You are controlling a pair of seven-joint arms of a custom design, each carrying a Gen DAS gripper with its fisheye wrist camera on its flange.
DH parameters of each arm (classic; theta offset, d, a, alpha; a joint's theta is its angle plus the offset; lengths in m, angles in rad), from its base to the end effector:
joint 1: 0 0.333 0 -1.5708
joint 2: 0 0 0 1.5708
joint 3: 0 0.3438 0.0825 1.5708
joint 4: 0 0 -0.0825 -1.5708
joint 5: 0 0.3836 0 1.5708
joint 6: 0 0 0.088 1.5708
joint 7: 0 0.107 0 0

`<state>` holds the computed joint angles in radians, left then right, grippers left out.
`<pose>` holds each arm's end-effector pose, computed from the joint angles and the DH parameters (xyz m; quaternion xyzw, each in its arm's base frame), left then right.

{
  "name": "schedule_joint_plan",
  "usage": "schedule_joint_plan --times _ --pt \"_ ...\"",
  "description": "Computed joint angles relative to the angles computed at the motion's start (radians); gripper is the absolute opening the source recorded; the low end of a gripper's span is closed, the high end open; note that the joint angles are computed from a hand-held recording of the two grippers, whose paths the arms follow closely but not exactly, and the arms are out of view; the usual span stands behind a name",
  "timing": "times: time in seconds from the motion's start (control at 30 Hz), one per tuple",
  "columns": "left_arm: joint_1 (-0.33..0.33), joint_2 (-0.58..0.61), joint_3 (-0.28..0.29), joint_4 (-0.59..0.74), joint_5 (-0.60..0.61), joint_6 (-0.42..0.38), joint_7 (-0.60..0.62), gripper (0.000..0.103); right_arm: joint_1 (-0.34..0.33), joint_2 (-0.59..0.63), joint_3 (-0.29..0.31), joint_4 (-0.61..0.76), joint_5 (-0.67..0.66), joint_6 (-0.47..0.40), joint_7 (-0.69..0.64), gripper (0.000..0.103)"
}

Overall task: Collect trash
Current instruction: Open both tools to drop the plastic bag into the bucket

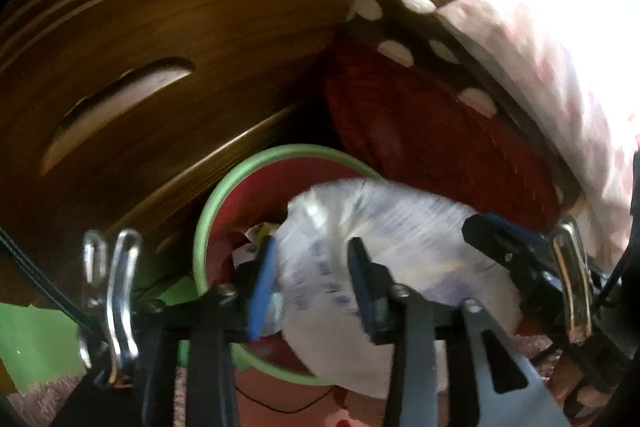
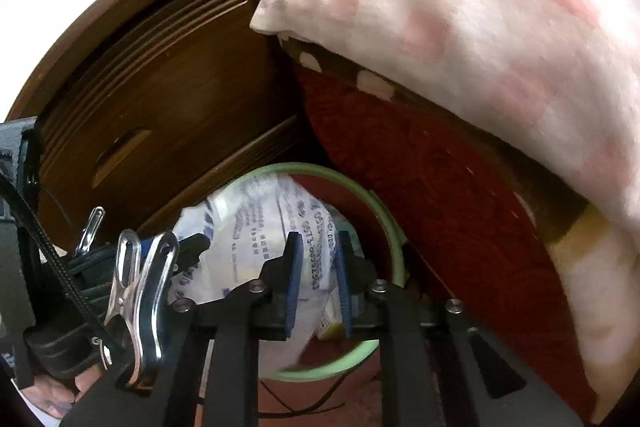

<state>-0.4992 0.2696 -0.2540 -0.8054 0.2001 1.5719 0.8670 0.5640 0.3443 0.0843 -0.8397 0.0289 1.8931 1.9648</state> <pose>0.4736 -0.3602 0.8496 -0.6931 0.6739 -0.2433 0.0795 0.5302 0.3826 0.8266 -0.7372 0.5787 -0.0648 0.3427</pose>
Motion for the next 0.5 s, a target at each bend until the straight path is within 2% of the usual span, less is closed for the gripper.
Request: schedule_joint_plan --times 0.2,0.4,0.5 --pt "-0.003 0.001 0.002 0.014 0.008 -0.004 -0.007 0.041 -0.009 -0.034 0.008 -0.064 0.019 0.047 -0.006 0.022" --pt "-0.037 0.057 0.013 0.121 0.032 -0.052 0.005 0.041 -0.019 -0.061 0.023 -0.103 0.044 0.081 -0.05 0.024" --pt "-0.038 0.036 0.016 0.102 0.029 -0.038 0.008 0.041 -0.015 -0.084 0.029 -0.13 0.044 0.108 -0.067 0.024"
